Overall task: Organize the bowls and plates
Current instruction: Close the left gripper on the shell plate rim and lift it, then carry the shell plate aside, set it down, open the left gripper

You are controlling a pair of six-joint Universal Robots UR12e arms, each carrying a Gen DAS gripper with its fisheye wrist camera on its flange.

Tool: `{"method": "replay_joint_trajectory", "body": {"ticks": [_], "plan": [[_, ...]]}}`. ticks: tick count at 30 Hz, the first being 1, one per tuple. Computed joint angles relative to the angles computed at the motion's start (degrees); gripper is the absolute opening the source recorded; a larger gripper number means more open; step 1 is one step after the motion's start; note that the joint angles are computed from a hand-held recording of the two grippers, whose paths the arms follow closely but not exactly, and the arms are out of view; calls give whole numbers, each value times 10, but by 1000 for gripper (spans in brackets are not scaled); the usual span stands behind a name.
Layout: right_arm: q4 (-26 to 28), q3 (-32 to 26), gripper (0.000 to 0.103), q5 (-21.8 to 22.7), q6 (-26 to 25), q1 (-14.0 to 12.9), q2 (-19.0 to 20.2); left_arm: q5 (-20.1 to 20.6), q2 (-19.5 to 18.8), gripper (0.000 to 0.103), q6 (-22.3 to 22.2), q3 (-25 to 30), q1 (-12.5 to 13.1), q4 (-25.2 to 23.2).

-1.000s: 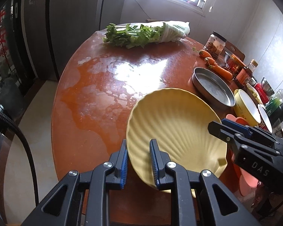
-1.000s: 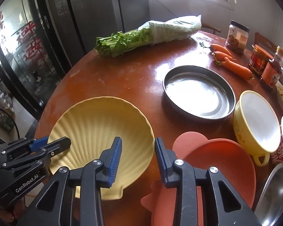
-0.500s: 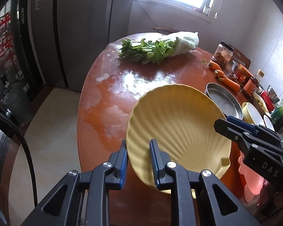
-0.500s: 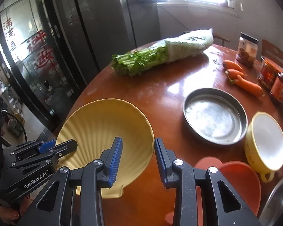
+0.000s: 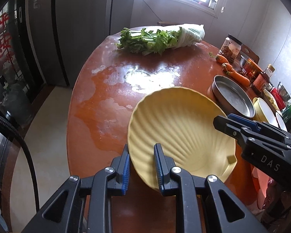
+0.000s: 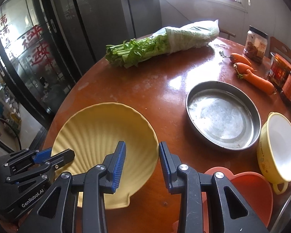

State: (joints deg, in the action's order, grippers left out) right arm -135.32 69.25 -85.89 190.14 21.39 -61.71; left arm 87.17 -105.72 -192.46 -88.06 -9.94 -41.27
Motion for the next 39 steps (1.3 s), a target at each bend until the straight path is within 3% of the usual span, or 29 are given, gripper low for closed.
{"method": "replay_joint_trajectory", "body": {"ticks": [11, 16, 23, 27, 39], "plan": [[1, -3, 38, 1, -1, 1, 2, -4, 0, 26, 1, -1, 2, 4], [-1, -2, 38, -5, -3, 2, 1, -6, 2, 42, 3, -3, 1, 14], [-8, 3, 38, -14, -5, 3, -5, 0, 7, 48, 1, -8, 3, 27], [-21, 12, 41, -17, 1, 2, -12, 6, 11, 55, 1, -11, 3, 40], [-82, 55, 47, -41, 16, 0, -51, 8, 27, 59, 16, -16, -11, 74]]}}
